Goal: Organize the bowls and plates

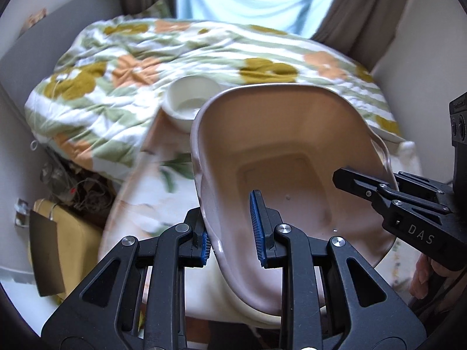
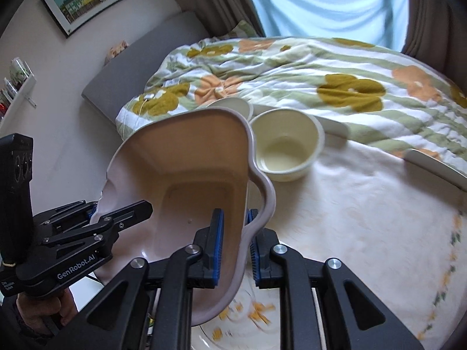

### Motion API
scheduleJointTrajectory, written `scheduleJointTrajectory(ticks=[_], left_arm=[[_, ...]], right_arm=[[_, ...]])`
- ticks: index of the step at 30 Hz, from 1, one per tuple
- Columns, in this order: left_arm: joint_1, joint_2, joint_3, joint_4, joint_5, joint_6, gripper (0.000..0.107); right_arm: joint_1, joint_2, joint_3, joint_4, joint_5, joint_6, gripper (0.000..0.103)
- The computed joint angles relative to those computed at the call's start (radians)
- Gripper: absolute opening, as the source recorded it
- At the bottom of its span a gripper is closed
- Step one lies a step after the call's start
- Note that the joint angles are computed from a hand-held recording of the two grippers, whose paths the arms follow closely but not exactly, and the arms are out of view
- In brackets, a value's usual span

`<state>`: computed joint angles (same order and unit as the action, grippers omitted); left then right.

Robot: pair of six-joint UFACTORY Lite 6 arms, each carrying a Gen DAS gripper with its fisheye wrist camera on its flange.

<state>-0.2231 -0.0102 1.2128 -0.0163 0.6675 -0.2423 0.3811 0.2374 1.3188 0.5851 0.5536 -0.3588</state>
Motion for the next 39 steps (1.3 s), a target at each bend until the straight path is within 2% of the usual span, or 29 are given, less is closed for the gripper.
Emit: scheduleJointTrajectory(ticks=[3, 7, 11, 14, 17, 21, 24, 31, 39], left_arm=[[-0.197, -0.020, 0.029, 0.133, 0.035, -0.216, 0.021], [-0.407, 0.028, 0.079, 0.223, 0.042, -0.416, 0.021], [-0.569, 0.163, 0.185, 0.247, 0.023, -0.511, 0.021], [-0.626, 0.307, 0.281, 0.178, -0.026, -0.493, 0.021], [-0.651, 0.462, 0.383, 0.100, -0.069, -0.449, 0.021], [-0.677, 0.696, 0.589, 0.067, -0.064, -0.413, 0.021], [-0.690, 0.815, 0.683, 0.065, -0.067, -0.399, 0.021], [-0.709, 0.922, 0.765, 0.130, -0.070, -0.450, 0.021], [-0.700, 0.962, 0.806, 0.118, -0.036, -0.425, 0.024]], right_arm=[[-0.095, -0.195, -0.167, 0.019, 0.025, -0.052, 0.015], [-0.260, -0.431, -0.352, 0.014, 0.095, -0.115, 0.015], [-0.481, -0.589, -0.481, 0.026, 0.196, -0.218, 0.015], [-0.622, -0.623, -0.540, 0.002, 0.234, -0.273, 0.015], [-0.799, -0.574, -0.575, 0.040, 0.252, -0.428, 0.015], [-0.904, -0.440, -0.594, 0.087, 0.179, -0.557, 0.015], [-0.980, -0.351, -0.609, 0.154, 0.132, -0.694, 0.015], [-1.009, -0.233, -0.620, 0.297, 0.060, -0.878, 0.015], [-1.036, -0.183, -0.622, 0.358, 0.066, -0.945, 0.015]])
